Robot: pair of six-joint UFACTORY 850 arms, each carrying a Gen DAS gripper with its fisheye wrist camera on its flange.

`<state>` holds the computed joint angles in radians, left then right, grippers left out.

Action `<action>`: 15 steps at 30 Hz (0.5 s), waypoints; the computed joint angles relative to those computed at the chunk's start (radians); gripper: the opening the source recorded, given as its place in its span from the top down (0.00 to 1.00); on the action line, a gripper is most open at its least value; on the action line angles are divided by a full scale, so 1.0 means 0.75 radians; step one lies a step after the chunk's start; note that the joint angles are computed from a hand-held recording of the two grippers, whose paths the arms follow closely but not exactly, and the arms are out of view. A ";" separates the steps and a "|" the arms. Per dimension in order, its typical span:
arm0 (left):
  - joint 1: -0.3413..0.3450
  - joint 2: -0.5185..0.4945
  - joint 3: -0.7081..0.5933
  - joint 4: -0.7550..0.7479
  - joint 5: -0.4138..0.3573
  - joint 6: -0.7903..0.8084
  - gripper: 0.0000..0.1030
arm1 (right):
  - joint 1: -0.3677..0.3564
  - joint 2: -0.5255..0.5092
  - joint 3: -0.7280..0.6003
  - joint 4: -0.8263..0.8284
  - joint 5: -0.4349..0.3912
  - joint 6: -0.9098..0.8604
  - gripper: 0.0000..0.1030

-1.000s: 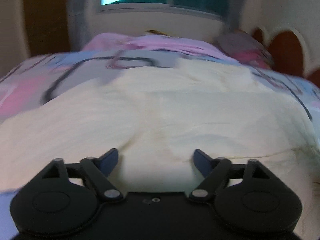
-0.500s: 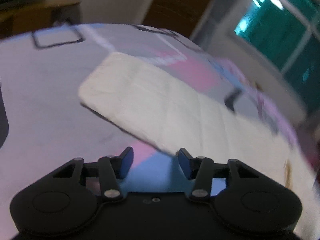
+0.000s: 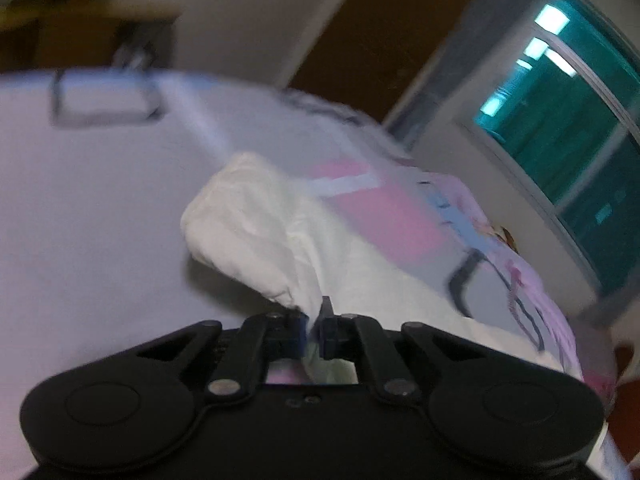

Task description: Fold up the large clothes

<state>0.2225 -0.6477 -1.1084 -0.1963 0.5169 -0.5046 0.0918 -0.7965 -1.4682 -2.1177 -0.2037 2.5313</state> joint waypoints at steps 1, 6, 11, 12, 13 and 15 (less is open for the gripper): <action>-0.017 0.010 0.002 -0.005 0.015 0.035 0.95 | 0.001 0.000 0.003 -0.021 -0.005 0.012 0.41; -0.123 0.053 -0.015 0.026 0.063 0.179 0.95 | -0.001 0.001 0.012 -0.143 -0.019 0.102 0.41; -0.238 0.050 -0.085 0.165 0.041 0.181 0.95 | -0.018 0.010 0.022 -0.357 -0.007 0.298 0.41; -0.258 0.040 -0.107 0.205 0.030 0.166 0.95 | -0.022 0.011 0.021 -0.407 -0.006 0.342 0.41; -0.287 0.027 -0.135 0.243 0.008 0.157 0.95 | -0.025 0.015 0.025 -0.467 -0.006 0.396 0.41; -0.342 -0.007 -0.198 0.298 -0.034 0.151 0.95 | -0.035 0.022 0.033 -0.616 -0.004 0.532 0.41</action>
